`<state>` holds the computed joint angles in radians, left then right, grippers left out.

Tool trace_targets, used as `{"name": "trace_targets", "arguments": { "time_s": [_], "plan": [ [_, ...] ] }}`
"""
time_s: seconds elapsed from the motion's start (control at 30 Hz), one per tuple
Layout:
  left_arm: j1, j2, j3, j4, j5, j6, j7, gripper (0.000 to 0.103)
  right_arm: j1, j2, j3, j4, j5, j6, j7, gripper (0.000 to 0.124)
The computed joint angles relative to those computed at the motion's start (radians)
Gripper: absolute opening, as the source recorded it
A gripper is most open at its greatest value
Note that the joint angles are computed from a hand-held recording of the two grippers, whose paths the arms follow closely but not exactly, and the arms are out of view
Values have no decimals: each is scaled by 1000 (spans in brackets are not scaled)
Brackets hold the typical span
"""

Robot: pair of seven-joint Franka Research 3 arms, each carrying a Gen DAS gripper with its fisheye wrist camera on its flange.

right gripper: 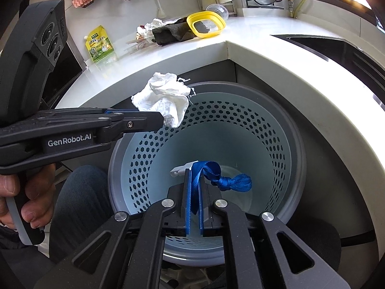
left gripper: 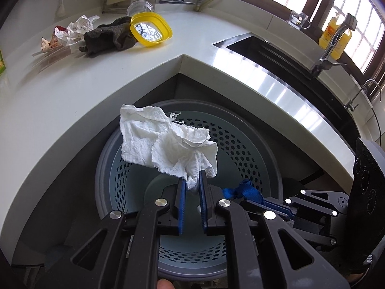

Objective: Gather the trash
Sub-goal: 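Carry the paper towel and lanyard over the grey bin and open both grippers, then move both tools back to the countertop toward the grey cloth and yellow lid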

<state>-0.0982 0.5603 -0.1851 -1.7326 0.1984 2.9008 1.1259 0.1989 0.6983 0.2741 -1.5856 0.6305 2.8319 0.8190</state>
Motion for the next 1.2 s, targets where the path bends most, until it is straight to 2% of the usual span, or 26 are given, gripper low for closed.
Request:
{"name": "trace_targets", "arguments": {
  "time_s": [0.03,0.07,0.13,0.2,0.27,0.33,0.53,0.57,0.67,0.8,0.93,1.2],
  "plan": [
    [4,1,-4,-1,-4,3,2,14,-2,-1,3,-1,4,5,-1,21],
    [14,1,-14,-2,-11,6,9,20,-8,-5,9,-8,13,18,-6,38],
    [1,-3,2,-8,-7,15,-8,58,-13,-13,17,-22,25,52,-14,54],
    [-7,-10,14,-17,2,29,-24,65,-12,-19,15,-29,24,69,-13,57],
    [-3,-15,12,-22,5,25,-26,69,-10,-23,12,-35,24,91,-1,67],
    [-10,-22,23,-29,10,29,-45,81,-21,-27,20,-40,27,101,-1,69],
    [-30,-52,54,-60,46,52,-103,90,-54,-45,55,-60,48,134,-21,73],
    [-32,-57,58,-63,51,56,-113,92,-59,-48,60,-62,51,137,-26,77],
    [-10,-72,35,-80,44,75,-111,94,-80,-48,83,-58,72,128,-45,80],
    [-6,-100,35,-109,47,101,-122,95,-90,-56,91,-63,104,128,-64,80],
    [-15,-138,57,-149,65,140,-150,96,-101,-67,106,-70,139,141,-95,80],
    [-61,-185,144,-176,150,177,-243,96,-90,-64,111,-29,170,153,-133,80]
  ]
}}
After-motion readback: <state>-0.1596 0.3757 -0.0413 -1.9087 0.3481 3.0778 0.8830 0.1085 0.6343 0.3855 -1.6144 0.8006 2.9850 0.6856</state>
